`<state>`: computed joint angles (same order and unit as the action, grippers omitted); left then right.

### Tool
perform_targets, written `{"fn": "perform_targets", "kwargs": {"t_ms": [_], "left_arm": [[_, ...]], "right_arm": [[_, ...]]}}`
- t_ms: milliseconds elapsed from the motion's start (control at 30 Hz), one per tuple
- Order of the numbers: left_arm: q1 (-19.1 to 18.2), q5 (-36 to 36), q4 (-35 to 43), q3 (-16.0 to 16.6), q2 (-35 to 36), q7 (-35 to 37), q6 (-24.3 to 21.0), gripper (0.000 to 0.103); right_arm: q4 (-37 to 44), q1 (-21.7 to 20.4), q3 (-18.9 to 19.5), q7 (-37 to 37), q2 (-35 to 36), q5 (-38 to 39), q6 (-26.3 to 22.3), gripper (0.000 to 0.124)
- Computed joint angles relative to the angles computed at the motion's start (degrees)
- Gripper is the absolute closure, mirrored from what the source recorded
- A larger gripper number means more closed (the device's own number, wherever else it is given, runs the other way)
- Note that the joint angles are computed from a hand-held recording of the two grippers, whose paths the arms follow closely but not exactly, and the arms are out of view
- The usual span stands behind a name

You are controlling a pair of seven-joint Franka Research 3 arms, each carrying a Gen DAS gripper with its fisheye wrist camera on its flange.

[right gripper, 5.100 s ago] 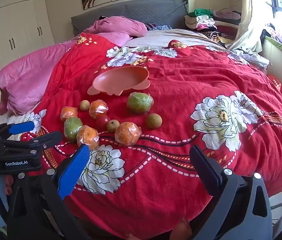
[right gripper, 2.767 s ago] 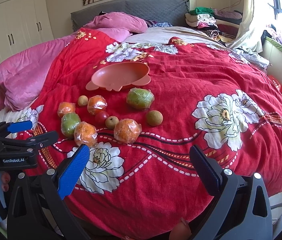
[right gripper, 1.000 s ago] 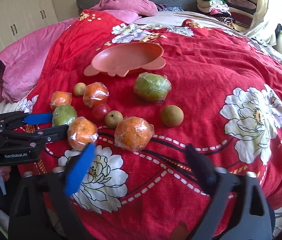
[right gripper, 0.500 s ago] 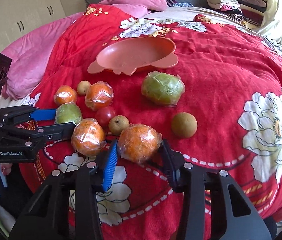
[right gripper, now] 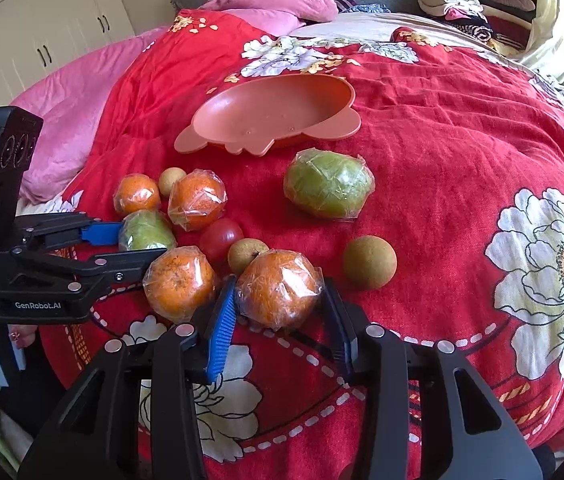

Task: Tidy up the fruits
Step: 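Grasp the large green wrapped fruit with the left tool while the right tool grasps a wrapped orange, then lift the green fruit toward the pink bowl while the right tool drops the orange into it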

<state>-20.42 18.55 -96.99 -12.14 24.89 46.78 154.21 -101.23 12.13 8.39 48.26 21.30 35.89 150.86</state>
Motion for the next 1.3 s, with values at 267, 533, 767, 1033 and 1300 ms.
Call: {"fn": "perform_targets", "kwargs": {"t_ms": [267, 533, 767, 1033, 1300], "left_arm": [[-0.60, 1.37, -1.89, 0.44, -2.91, -2.47, 0.52, 0.057], [-0.95, 3.03, 0.12, 0.86, -3.45, -4.72, -2.15, 0.057], [-0.95, 3.81, 3.27, 1.01, -2.50, -5.00, -4.23, 0.057], [-0.74, 4.19, 10.02, 1.64, 0.78, -3.66, -7.07, 0.057], [-0.45, 3.14, 17.93, 2.36, 5.23, -1.45, -10.39, 0.057]], "right_arm": [[-0.89, -0.92, 0.60, -1.91, -1.64, 3.27, -0.41, 0.085], [0.06, -1.28, 0.55, -4.03, -2.77, 6.34, -0.65, 0.085], [3.33, -1.24, 0.26, -4.63, -1.65, 6.79, -1.59, 0.085], [8.82, -1.03, 0.14, -3.57, 1.41, 4.71, -2.83, 0.085], [15.88, -0.41, 0.03, -0.59, 5.98, 0.60, -4.01, 0.085]]}}
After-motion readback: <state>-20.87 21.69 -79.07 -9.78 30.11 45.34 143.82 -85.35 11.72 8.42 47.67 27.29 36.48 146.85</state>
